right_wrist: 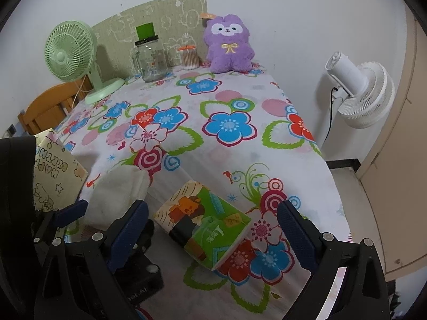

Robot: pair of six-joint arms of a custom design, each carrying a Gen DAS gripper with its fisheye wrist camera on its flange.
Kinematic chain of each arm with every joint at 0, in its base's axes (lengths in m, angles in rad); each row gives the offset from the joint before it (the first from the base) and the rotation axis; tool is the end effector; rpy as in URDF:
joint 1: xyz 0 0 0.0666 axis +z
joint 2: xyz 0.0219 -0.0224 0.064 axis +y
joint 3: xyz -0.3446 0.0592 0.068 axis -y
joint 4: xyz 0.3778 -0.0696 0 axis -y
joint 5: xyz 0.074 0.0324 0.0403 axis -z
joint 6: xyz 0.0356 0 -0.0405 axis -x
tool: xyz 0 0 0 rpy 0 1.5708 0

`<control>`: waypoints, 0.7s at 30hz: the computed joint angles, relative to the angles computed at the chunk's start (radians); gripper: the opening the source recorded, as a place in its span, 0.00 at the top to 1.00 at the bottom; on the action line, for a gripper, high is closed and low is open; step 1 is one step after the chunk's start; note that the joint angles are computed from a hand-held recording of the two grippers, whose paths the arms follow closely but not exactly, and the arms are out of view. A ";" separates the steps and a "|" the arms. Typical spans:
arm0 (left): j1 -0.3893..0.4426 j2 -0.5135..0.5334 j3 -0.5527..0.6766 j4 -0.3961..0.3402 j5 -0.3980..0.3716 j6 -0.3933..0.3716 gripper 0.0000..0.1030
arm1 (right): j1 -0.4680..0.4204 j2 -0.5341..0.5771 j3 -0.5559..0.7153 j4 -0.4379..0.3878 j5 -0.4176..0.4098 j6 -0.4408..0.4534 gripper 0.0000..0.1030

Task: Organize soft objects
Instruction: 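Move the left tool to the white folded pad while the right tool approaches the green tissue pack, then grasp the white folded pad with the left tool while the right tool grasps the green tissue pack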

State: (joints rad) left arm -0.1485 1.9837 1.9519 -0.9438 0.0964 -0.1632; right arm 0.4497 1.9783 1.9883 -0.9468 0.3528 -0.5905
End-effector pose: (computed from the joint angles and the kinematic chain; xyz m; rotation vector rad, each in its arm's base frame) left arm 0.6534 -0.1016 0.3162 0.4320 2.5068 -0.1170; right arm 0.6018 0.2764 0.3372 0.3119 2.4080 0.0202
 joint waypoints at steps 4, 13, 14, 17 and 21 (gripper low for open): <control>0.001 -0.005 -0.010 0.006 0.000 -0.014 0.12 | -0.004 0.025 0.025 -0.013 -0.019 -0.001 0.04; 0.006 -0.007 -0.016 0.015 0.020 -0.025 0.12 | -0.010 0.097 0.115 -0.069 -0.065 -0.020 0.04; 0.006 -0.006 -0.015 0.014 0.022 -0.026 0.12 | -0.011 0.106 0.127 -0.079 -0.072 -0.025 0.04; 0.007 -0.004 -0.012 0.012 0.028 -0.029 0.13 | -0.014 0.131 0.161 -0.112 -0.089 -0.049 0.04; 0.010 -0.006 -0.018 0.018 0.040 -0.037 0.14 | -0.010 0.141 0.176 -0.126 -0.070 -0.061 0.06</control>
